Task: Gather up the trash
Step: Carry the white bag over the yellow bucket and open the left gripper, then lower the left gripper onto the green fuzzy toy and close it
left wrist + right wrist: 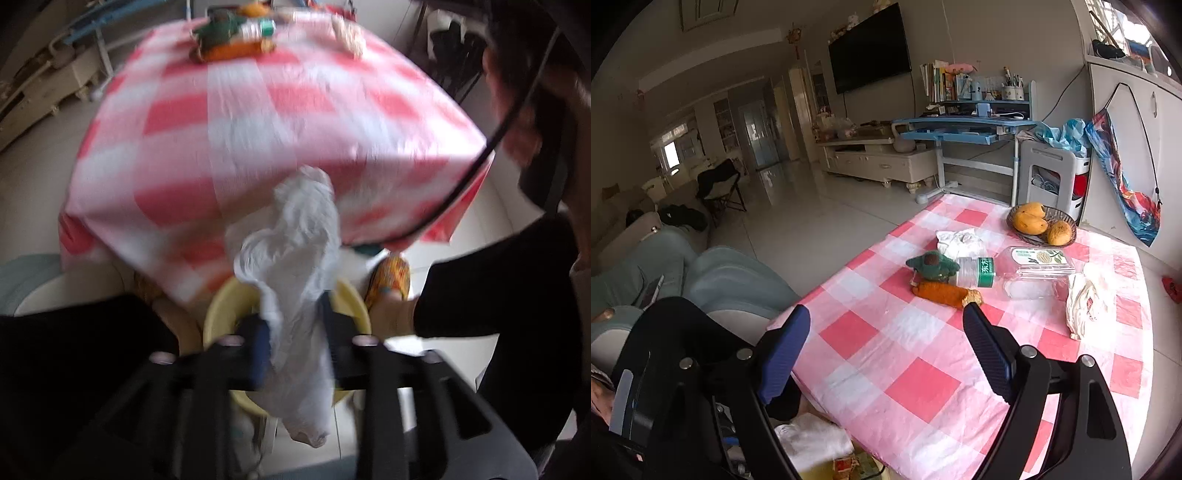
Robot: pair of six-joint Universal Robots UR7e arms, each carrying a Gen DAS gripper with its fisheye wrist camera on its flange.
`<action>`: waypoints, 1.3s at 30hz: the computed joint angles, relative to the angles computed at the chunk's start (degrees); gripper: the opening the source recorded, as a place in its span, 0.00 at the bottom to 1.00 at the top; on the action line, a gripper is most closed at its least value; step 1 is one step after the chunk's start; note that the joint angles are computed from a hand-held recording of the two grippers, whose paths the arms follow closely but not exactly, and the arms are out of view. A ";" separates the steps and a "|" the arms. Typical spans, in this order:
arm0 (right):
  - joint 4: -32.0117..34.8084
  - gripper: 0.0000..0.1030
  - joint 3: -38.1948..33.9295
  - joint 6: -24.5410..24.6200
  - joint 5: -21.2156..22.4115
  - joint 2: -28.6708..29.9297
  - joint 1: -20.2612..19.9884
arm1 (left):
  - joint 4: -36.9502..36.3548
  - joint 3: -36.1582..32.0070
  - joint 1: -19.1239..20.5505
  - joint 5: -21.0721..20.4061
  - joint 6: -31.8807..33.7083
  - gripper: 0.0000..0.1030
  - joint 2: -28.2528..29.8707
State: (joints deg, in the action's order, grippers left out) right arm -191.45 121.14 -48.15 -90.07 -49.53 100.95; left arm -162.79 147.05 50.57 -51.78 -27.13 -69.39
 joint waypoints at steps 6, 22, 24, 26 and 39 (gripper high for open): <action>-3.31 0.80 0.66 -0.30 -1.41 0.22 -0.04 | 2.16 1.00 -2.06 5.78 -3.68 0.59 -3.93; -14.21 0.83 -0.46 -0.36 -5.09 3.85 1.08 | -31.29 -15.71 4.09 23.02 21.27 0.83 3.36; -15.78 0.83 -0.97 0.71 -5.24 4.42 1.01 | -34.63 -18.95 4.92 22.78 26.95 0.83 5.56; -16.37 0.83 -1.38 2.03 -5.25 4.67 0.81 | -39.33 -22.51 5.75 22.55 33.69 0.84 8.60; -11.58 0.84 -4.82 4.57 -8.67 6.91 1.13 | -23.50 -32.42 12.79 11.53 34.67 0.85 13.20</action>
